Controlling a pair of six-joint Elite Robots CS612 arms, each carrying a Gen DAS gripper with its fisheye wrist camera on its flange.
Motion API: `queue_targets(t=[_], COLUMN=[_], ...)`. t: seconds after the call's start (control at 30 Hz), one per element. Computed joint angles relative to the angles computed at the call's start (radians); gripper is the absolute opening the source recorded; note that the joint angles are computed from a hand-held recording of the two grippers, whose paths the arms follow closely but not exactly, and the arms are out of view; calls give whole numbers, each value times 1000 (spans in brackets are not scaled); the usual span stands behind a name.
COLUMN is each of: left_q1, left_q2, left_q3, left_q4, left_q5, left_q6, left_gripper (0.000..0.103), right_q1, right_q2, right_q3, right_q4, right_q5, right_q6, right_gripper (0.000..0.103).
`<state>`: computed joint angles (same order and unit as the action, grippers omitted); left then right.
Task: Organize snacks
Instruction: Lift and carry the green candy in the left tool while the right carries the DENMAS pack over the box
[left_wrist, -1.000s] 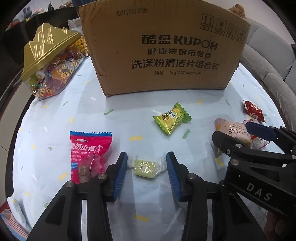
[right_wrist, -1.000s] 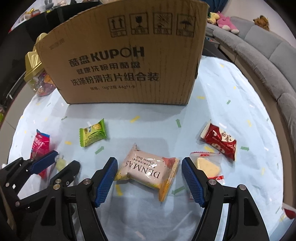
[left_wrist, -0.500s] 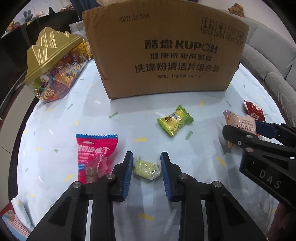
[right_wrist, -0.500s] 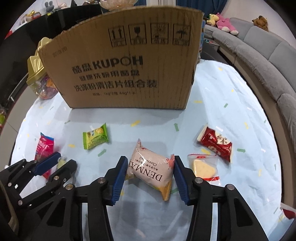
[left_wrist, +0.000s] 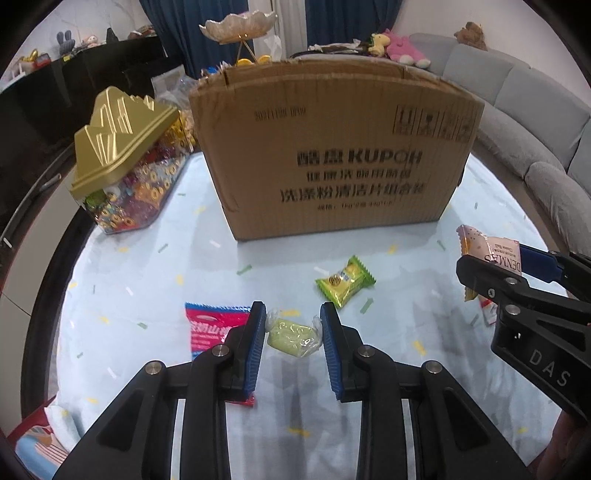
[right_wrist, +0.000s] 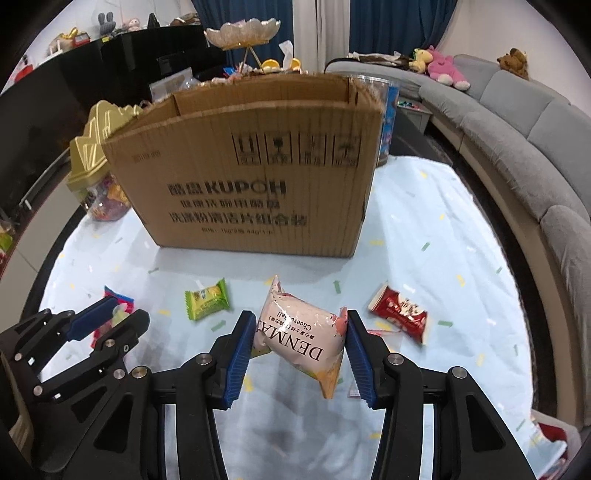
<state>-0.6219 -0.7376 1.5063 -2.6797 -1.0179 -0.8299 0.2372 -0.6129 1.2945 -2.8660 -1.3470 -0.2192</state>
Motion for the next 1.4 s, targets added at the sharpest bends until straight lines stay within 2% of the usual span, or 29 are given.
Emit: queue_targets(t=[0.8,1.4], left_q1=[-17,-6], left_q2=[-70,-84], left_q3=[1,-29], left_q4=[-24,-49], left_q5=[115,161], left_q6=[28,68], left_gripper=[30,30], right_q1=[-9,-12], right_q2=[-93,-111], right_q3=[69,51], right_q4=[-133,-180], right_q5=[25,44], right_q6=[6,35], right_gripper=[50,50])
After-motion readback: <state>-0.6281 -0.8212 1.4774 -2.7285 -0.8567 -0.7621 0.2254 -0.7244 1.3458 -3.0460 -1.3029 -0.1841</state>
